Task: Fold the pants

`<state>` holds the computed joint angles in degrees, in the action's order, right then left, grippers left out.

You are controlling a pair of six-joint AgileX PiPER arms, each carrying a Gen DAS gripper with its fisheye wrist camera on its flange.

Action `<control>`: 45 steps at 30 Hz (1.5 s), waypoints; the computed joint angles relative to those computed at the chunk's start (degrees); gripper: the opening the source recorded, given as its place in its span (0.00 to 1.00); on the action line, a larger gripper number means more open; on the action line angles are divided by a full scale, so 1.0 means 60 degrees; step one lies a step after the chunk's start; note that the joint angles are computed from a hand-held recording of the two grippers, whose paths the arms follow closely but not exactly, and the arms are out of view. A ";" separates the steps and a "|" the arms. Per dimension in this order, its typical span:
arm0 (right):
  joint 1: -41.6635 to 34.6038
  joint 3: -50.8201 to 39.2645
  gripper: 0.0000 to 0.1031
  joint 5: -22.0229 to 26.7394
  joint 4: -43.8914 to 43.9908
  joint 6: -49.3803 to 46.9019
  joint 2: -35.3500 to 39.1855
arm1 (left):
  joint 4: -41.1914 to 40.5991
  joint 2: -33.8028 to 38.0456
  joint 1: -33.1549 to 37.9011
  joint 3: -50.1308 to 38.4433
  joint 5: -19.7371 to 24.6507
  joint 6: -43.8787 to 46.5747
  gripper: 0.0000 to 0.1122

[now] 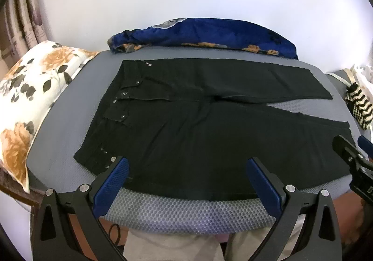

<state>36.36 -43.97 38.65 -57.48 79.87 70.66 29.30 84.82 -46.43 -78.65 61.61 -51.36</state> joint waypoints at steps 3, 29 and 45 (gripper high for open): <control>0.0020 0.0065 1.00 0.0029 -0.0088 0.0142 -0.0050 | 0.0130 0.0061 -0.0188 -0.0068 0.0019 -0.0086 0.89; 0.0279 0.0646 1.00 -0.0056 -0.1042 0.1314 -0.0345 | 0.0762 -0.0237 -0.0764 0.0436 -0.0610 -0.0431 0.89; 0.0095 0.0390 0.99 -0.0171 -0.0695 0.0914 0.0053 | 0.0568 -0.0073 -0.0573 0.0364 -0.0694 -0.0241 0.89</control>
